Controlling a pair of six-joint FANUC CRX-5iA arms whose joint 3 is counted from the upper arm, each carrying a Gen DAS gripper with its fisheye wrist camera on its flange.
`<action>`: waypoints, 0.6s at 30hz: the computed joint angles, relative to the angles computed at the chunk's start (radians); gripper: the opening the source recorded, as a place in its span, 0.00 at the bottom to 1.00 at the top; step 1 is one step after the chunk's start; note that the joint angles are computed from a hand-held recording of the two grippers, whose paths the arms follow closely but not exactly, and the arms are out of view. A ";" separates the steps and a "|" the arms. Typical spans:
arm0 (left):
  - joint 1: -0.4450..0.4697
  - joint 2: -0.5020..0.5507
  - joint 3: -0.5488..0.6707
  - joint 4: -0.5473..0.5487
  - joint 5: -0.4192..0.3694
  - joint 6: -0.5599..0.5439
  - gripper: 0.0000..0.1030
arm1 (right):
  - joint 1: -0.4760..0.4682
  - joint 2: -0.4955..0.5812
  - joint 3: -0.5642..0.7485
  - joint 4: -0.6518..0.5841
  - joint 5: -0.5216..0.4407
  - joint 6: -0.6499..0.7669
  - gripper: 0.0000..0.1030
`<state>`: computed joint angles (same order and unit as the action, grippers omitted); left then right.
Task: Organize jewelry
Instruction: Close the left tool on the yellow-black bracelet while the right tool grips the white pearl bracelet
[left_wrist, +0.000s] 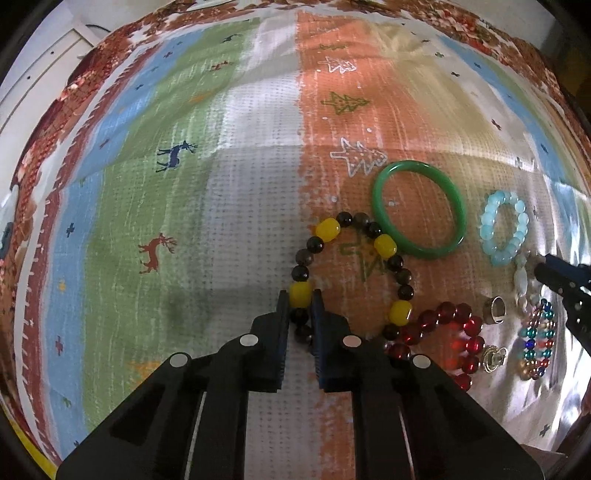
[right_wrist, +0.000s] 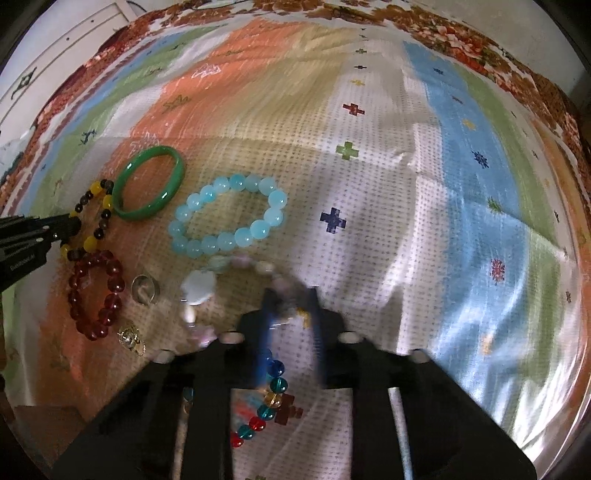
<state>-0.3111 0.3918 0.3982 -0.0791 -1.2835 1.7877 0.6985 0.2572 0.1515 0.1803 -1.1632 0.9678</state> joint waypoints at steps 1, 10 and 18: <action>0.006 -0.002 -0.004 0.013 0.004 0.002 0.11 | -0.001 0.000 0.001 -0.002 0.001 -0.001 0.11; 0.029 -0.059 -0.048 0.063 0.070 0.027 0.11 | 0.018 -0.045 -0.026 0.016 0.046 -0.020 0.11; 0.023 -0.101 -0.066 0.067 0.107 0.059 0.11 | 0.044 -0.096 -0.053 0.034 0.080 -0.055 0.11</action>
<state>-0.2881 0.2905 0.3327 -0.0122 -1.1763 1.8470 0.7422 0.1616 0.0988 0.2147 -1.0827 0.9132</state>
